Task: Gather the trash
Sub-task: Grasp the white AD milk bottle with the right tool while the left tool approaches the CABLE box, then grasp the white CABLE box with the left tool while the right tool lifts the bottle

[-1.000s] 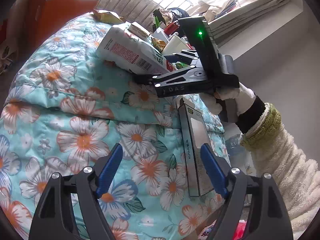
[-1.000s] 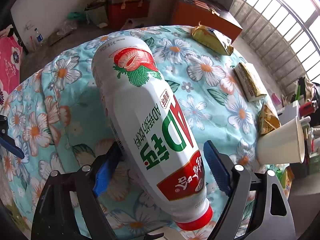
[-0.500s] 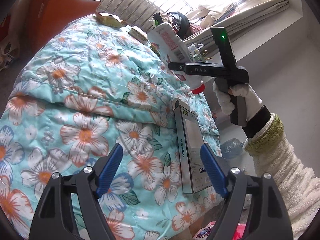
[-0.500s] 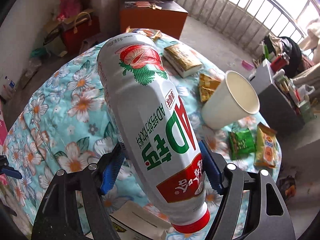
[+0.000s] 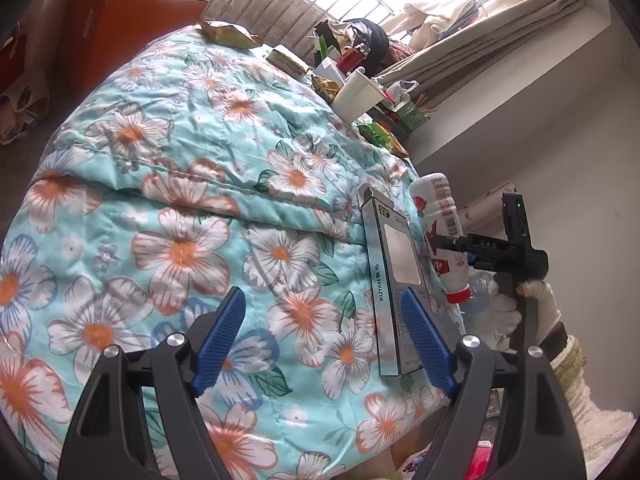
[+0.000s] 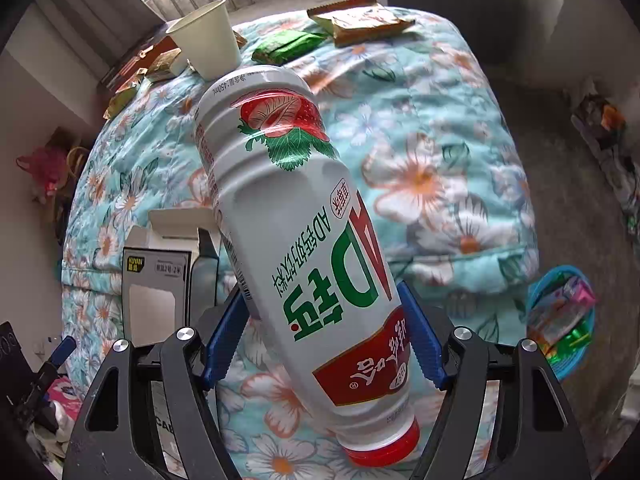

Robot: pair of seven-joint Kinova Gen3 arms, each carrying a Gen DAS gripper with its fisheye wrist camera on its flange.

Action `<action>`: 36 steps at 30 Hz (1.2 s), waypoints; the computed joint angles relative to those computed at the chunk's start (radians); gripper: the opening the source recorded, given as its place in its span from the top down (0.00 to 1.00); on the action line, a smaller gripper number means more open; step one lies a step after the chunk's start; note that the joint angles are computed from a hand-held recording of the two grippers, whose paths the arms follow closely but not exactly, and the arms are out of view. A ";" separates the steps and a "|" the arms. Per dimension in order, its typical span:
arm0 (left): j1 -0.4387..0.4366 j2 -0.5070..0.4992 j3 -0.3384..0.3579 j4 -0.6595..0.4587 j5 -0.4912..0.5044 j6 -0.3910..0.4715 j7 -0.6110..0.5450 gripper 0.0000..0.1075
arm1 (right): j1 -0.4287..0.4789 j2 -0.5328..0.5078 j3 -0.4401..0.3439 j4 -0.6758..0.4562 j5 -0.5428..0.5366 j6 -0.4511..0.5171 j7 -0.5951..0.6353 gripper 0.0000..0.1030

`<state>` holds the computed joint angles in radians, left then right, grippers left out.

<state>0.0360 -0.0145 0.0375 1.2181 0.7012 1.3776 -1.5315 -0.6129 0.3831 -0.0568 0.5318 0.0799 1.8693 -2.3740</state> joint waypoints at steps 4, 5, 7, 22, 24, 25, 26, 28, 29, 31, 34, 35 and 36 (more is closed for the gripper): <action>0.031 0.057 0.036 -0.062 -0.046 -0.013 0.029 0.28 | 0.005 -0.089 -0.044 0.184 -0.046 -0.126 -0.137 0.33; 0.038 0.075 0.045 -0.081 -0.060 -0.016 0.043 0.28 | 0.002 -0.101 -0.052 0.217 -0.043 -0.167 -0.146 0.33; 0.050 0.113 0.060 -0.117 -0.082 -0.019 0.063 0.28 | -0.026 -0.110 -0.048 0.250 -0.033 -0.230 -0.157 0.33; -0.008 0.120 0.055 -0.078 -0.073 0.019 0.085 0.35 | -0.038 -0.095 -0.123 0.372 -0.223 -0.598 -0.292 0.32; -0.023 0.101 0.043 -0.059 -0.059 0.020 0.073 0.37 | -0.015 -0.097 -0.163 0.409 -0.258 -0.664 -0.318 0.32; -0.027 0.096 0.039 -0.056 -0.060 0.021 0.072 0.37 | -0.031 -0.093 -0.156 0.407 -0.251 -0.673 -0.317 0.32; -0.034 0.087 0.033 -0.050 -0.056 0.022 0.063 0.37 | -0.066 -0.084 -0.130 0.389 -0.228 -0.667 -0.315 0.32; -0.042 0.068 0.021 -0.044 -0.067 0.020 0.053 0.37 | -0.079 -0.082 -0.123 0.394 -0.230 -0.702 -0.321 0.32; -0.045 0.061 0.016 -0.044 -0.073 0.020 0.047 0.37 | -0.061 -0.088 -0.139 0.421 -0.251 -0.742 -0.320 0.33; -0.054 0.047 0.004 -0.042 -0.074 0.020 0.031 0.37 | -0.069 -0.103 -0.131 0.455 -0.244 -0.781 -0.353 0.33; -0.069 0.034 -0.012 -0.032 -0.037 0.022 0.004 0.37 | -0.091 -0.142 -0.116 0.500 -0.188 -0.816 -0.428 0.33; -0.070 0.033 -0.014 -0.030 -0.027 0.020 -0.002 0.37 | -0.091 -0.175 -0.112 0.530 -0.165 -0.820 -0.451 0.33; -0.070 0.035 -0.013 -0.032 -0.020 0.020 -0.011 0.37 | -0.095 -0.193 -0.110 0.540 -0.135 -0.818 -0.475 0.33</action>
